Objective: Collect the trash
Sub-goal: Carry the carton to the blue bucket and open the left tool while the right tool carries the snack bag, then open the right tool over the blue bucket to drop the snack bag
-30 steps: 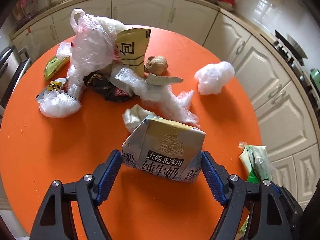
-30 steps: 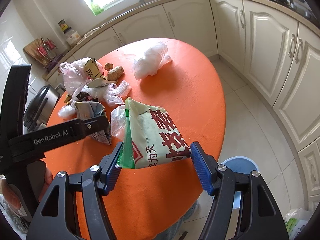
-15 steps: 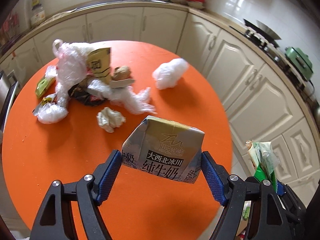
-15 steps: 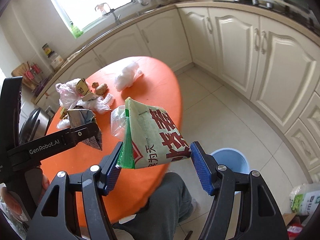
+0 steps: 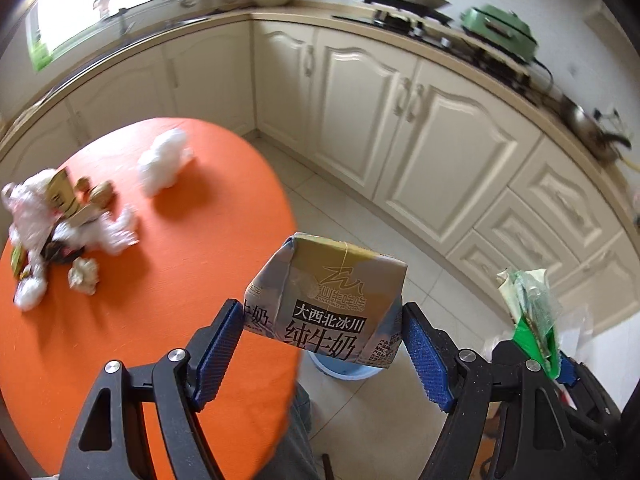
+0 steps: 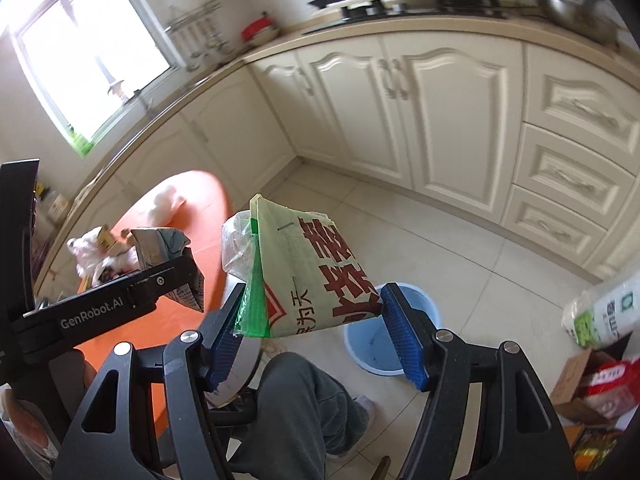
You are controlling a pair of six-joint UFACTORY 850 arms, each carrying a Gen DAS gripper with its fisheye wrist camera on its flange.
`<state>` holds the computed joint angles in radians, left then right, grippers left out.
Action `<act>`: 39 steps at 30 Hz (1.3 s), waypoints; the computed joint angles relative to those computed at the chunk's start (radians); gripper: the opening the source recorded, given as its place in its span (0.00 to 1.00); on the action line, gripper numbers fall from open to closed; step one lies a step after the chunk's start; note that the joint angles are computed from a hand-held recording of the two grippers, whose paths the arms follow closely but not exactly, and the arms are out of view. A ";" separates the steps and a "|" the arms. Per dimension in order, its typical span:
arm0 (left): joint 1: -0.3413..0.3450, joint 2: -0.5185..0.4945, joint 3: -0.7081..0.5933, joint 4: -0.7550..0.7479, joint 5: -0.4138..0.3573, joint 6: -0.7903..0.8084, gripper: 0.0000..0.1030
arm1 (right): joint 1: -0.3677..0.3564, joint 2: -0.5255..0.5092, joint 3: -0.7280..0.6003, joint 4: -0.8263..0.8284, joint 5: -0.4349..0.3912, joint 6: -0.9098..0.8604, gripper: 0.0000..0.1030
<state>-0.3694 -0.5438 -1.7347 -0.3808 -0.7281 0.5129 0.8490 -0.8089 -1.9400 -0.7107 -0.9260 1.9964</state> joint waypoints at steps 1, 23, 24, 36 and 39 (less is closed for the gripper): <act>-0.012 -0.008 -0.009 0.009 -0.007 0.005 0.73 | 0.002 0.017 0.029 -0.004 -0.012 0.034 0.65; -0.153 -0.428 -0.561 0.230 -0.238 -0.149 0.74 | -0.055 0.128 0.282 0.078 0.065 0.175 0.66; -0.154 -0.449 -0.594 0.241 -0.255 -0.160 0.74 | -0.059 0.122 0.276 0.082 0.073 0.162 0.66; -0.148 -0.472 -0.623 0.263 -0.247 -0.214 0.74 | -0.069 0.060 0.169 0.046 0.061 0.109 0.84; -0.144 -0.446 -0.575 0.255 -0.222 -0.209 0.74 | -0.065 0.059 0.162 0.052 0.041 0.108 0.84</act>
